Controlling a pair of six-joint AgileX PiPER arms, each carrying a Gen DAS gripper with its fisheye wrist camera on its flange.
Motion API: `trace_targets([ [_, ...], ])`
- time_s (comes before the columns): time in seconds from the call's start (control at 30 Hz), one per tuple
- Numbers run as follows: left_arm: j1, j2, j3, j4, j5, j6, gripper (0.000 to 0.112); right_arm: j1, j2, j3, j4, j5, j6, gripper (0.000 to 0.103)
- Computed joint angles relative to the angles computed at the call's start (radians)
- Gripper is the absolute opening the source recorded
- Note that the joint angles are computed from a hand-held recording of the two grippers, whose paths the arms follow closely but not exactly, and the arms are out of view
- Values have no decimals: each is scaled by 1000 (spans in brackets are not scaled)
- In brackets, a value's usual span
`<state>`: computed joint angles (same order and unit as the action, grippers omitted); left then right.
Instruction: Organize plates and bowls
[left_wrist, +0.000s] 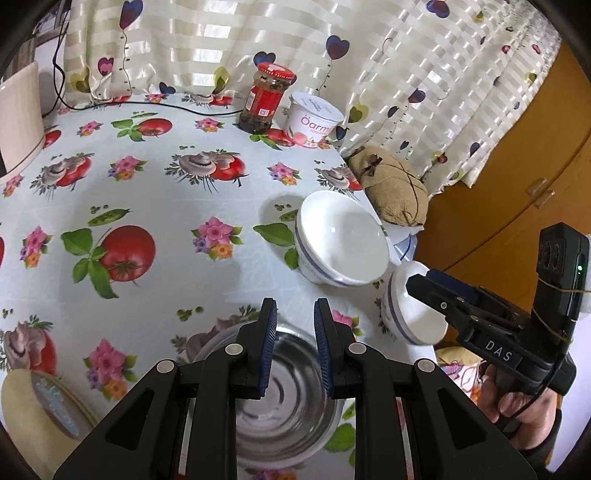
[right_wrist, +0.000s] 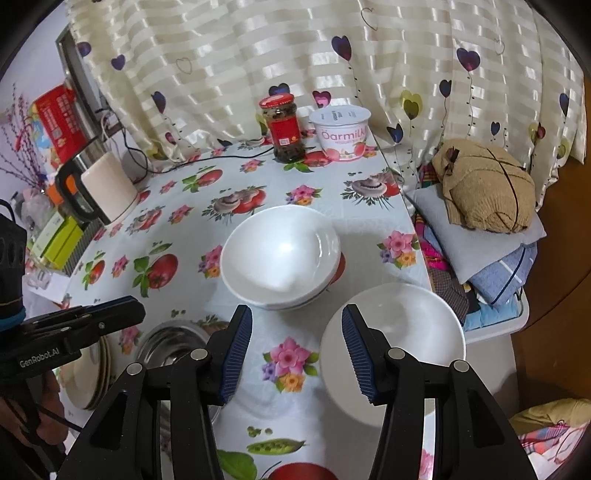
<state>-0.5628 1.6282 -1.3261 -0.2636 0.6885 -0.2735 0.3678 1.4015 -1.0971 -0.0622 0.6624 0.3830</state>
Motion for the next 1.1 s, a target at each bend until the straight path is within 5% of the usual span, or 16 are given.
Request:
trace_targets([
  [0.5, 2, 193, -184, -60, 10, 33, 21, -98, 164, -105, 92, -23, -118, 34],
  [1.1, 6, 282, -256, -85, 9, 46, 21, -135, 246, -147, 169, -27, -198, 21],
])
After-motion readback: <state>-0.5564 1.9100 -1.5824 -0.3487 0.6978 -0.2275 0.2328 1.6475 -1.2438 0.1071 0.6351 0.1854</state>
